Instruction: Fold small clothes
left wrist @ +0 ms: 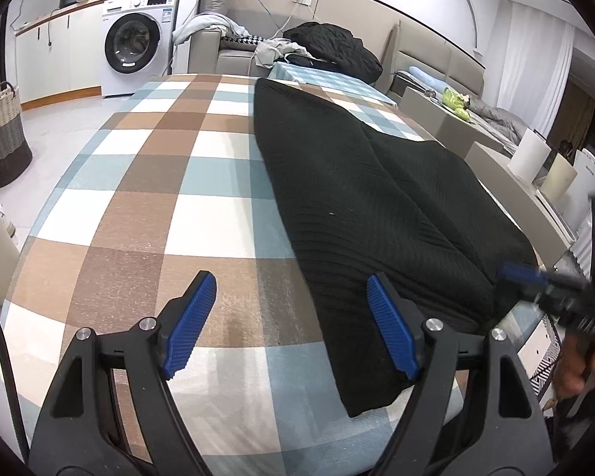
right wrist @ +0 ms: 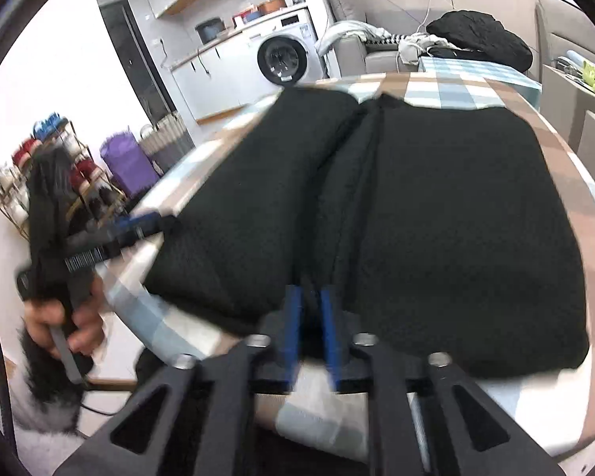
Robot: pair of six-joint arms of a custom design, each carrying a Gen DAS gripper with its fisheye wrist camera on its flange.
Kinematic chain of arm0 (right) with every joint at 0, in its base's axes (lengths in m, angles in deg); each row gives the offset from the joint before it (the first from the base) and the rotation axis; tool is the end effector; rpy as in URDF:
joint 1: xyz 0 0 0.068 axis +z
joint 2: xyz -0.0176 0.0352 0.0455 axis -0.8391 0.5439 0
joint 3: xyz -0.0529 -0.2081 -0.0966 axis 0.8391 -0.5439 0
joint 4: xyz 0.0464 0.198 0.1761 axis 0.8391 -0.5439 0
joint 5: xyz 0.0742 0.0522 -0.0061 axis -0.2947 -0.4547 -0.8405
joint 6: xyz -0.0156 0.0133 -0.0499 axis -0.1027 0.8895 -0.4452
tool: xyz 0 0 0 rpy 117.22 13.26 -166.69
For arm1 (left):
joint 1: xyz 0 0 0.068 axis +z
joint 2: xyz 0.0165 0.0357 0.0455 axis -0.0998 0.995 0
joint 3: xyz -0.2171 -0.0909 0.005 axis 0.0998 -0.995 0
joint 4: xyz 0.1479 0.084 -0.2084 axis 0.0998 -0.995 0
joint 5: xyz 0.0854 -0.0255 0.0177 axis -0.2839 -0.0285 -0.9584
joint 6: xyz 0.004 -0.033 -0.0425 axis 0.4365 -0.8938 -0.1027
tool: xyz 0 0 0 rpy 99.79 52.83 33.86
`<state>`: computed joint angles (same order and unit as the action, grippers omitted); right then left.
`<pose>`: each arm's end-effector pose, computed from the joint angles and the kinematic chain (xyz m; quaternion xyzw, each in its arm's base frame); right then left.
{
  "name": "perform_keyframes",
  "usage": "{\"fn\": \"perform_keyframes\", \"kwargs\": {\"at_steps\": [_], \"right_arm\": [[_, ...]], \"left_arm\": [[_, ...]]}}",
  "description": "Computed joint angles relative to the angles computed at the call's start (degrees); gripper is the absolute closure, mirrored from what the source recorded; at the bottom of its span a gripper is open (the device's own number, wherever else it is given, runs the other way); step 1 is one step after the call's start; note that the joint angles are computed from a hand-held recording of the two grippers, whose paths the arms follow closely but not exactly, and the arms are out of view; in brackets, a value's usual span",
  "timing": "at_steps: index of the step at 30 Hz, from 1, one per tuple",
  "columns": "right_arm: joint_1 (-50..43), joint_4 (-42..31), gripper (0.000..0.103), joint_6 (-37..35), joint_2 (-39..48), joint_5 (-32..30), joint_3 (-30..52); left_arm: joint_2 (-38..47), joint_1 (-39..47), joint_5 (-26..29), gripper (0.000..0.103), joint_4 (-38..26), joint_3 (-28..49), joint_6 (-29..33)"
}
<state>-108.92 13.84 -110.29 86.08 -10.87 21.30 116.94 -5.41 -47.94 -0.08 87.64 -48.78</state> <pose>0.1196 -0.1112 0.1133 -0.0487 0.9194 0.1893 0.3414 0.2346 -0.0115 -0.0231 0.0935 0.9093 -0.1562 0.3741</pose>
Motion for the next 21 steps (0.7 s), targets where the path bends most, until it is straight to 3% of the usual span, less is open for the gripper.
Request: {"fn": "perform_keyframes", "kwargs": {"at_steps": [1,8,9,10,11,13,17,19,21], "right_arm": [[0.9,1.3,0.056,2.1,0.9,-0.9,0.8],[21.8,22.5,0.056,29.9,17.9,3.2,8.0],[24.4,24.6,0.064,32.0,20.8,5.0,9.4],[26.7,24.5,0.081,32.5,23.4,7.5,11.2],[27.8,24.4,0.088,32.2,25.0,7.9,12.5],[27.4,23.8,0.095,31.6,22.1,5.5,12.3],[24.1,19.6,0.095,29.3,4.3,4.3,7.3],[24.8,17.7,0.096,29.2,-4.0,9.5,4.6],[27.0,20.1,0.097,30.1,-6.6,16.2,1.8]], "left_arm": [[0.3,-0.3,-0.1,0.027,0.1,0.1,0.0],[1.3,0.0,0.7,0.027,0.2,0.7,-0.3],[1.3,0.3,0.9,0.027,0.1,0.8,-0.1],[1.2,0.4,1.0,0.027,0.1,0.7,-0.2],[1.2,0.6,1.4,0.027,0.1,0.7,-0.4],[0.9,0.8,1.4,0.027,0.3,0.5,-0.6],[0.1,0.1,1.2,0.027,0.1,-0.1,-0.7],[0.3,-1.0,0.6,0.027,0.3,-0.2,-0.5],[0.7,-3.1,-2.1,0.027,1.1,-0.5,0.0]]}}
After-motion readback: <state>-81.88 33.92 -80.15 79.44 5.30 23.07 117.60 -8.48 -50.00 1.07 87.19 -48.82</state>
